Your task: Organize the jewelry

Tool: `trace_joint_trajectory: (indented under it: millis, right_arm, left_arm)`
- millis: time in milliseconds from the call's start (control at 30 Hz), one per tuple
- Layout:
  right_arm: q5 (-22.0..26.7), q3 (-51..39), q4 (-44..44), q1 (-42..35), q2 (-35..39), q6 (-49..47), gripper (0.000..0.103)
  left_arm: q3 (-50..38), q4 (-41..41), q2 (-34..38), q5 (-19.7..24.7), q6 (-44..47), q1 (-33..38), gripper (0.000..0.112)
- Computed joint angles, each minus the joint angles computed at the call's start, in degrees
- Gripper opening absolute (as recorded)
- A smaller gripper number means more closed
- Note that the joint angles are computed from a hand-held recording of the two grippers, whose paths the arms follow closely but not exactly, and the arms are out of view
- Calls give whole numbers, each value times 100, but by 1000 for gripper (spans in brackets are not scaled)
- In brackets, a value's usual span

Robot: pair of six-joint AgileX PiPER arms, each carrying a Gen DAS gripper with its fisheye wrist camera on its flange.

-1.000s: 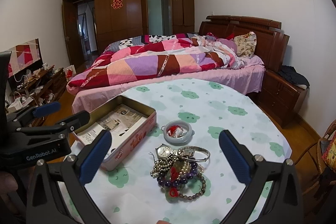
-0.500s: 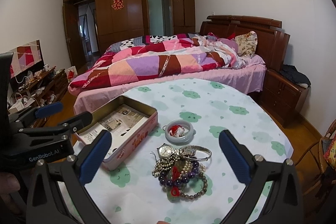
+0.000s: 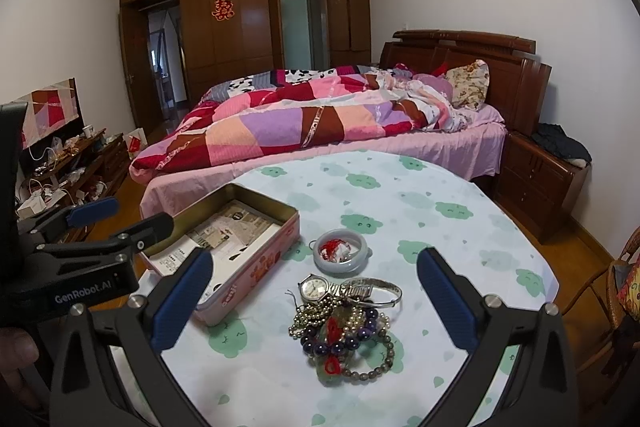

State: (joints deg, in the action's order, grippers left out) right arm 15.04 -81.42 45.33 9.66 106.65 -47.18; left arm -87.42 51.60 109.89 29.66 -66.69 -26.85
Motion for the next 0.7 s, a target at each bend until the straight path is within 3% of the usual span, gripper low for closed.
trace_joint_trajectory:
  millis: [300,600,700]
  right_arm:
    - [-111,36,10,-60,48,-33,103]
    - [25,-660,-1636,-698,620,1958,103]
    - [158,-861,-1777,-896,823,2249,103]
  left_arm:
    - [-85,-27,163,-45,81,11,84]
    - [-1344,-1187,1184,10,1611,-71,84]
    - [-1891,-1687,1575,137,2305,-184,84]
